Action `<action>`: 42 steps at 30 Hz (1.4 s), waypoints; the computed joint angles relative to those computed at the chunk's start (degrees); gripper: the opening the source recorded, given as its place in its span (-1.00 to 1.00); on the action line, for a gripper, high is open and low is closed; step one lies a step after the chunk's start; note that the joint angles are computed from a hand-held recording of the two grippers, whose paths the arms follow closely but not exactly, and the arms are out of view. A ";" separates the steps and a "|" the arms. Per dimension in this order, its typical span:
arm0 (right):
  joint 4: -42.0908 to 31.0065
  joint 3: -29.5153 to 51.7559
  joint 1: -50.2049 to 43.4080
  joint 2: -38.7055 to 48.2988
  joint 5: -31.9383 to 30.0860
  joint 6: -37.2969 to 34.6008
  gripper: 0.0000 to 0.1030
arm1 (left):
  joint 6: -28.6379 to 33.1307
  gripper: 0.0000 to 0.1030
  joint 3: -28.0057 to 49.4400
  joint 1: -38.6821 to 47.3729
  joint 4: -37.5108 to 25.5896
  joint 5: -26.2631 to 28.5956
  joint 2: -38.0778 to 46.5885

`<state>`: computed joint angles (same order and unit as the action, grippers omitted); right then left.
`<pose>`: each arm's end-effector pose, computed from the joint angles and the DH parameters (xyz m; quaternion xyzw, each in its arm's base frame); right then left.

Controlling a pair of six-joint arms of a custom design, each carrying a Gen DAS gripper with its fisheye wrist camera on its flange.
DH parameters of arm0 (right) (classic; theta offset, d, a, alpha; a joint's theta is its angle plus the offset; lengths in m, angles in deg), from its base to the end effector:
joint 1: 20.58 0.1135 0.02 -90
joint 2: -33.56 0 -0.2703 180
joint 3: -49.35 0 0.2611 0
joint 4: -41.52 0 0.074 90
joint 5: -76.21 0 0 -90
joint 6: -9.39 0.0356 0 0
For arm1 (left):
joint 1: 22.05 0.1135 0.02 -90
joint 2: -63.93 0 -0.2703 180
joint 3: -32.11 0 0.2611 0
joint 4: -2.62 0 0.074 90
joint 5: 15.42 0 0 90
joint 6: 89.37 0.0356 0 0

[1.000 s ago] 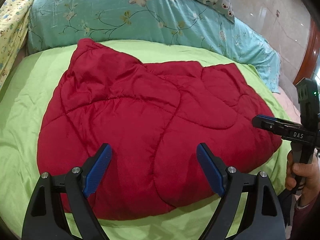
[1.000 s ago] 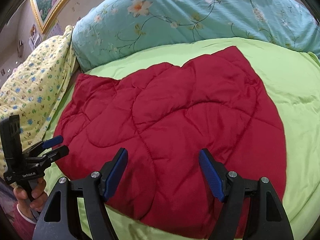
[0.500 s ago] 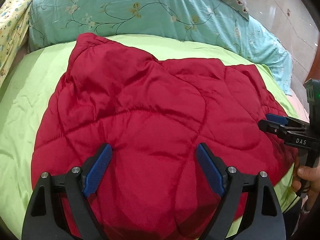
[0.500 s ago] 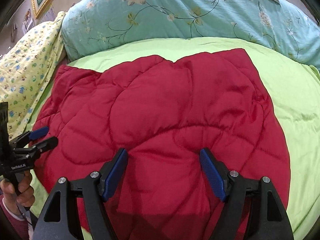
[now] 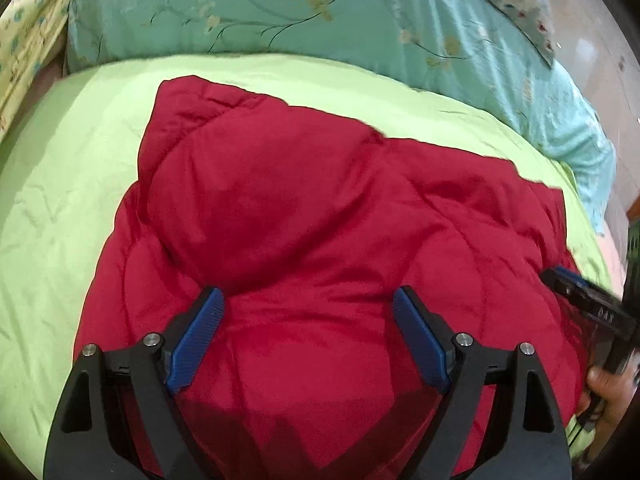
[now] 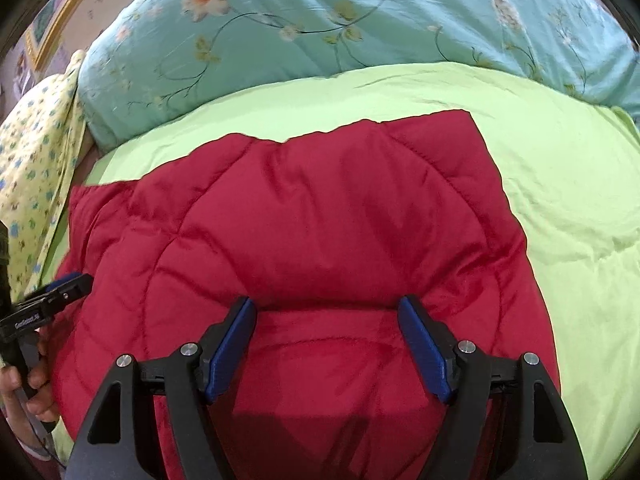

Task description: Fold large clothes

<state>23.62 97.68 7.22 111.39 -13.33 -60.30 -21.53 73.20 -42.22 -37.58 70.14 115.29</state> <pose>0.2341 0.1231 0.1685 -0.0594 0.9298 0.1446 0.3332 0.1679 -0.0587 0.1936 -0.0294 0.9400 -0.0880 0.3283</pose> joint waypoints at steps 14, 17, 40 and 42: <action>6.08 -2.48 -1.81 0.93 -1.66 0.04 0.48 | 0.64 0.70 0.40 2.98 4.36 -0.27 6.12; 6.50 -2.54 -2.32 1.21 -1.96 -0.83 0.48 | -2.47 0.70 0.61 -0.97 -0.29 -5.27 1.68; -9.18 -12.47 15.72 -26.58 20.62 8.99 0.48 | -22.58 0.77 -1.91 -32.29 -13.00 -25.26 -3.78; -12.49 -13.06 17.73 -31.03 21.24 10.46 0.48 | -23.71 0.77 -2.14 -33.47 -13.48 -26.07 -4.05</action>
<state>11.13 84.61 24.95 80.36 7.92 -49.84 -45.24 71.05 -75.69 -51.06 44.07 111.24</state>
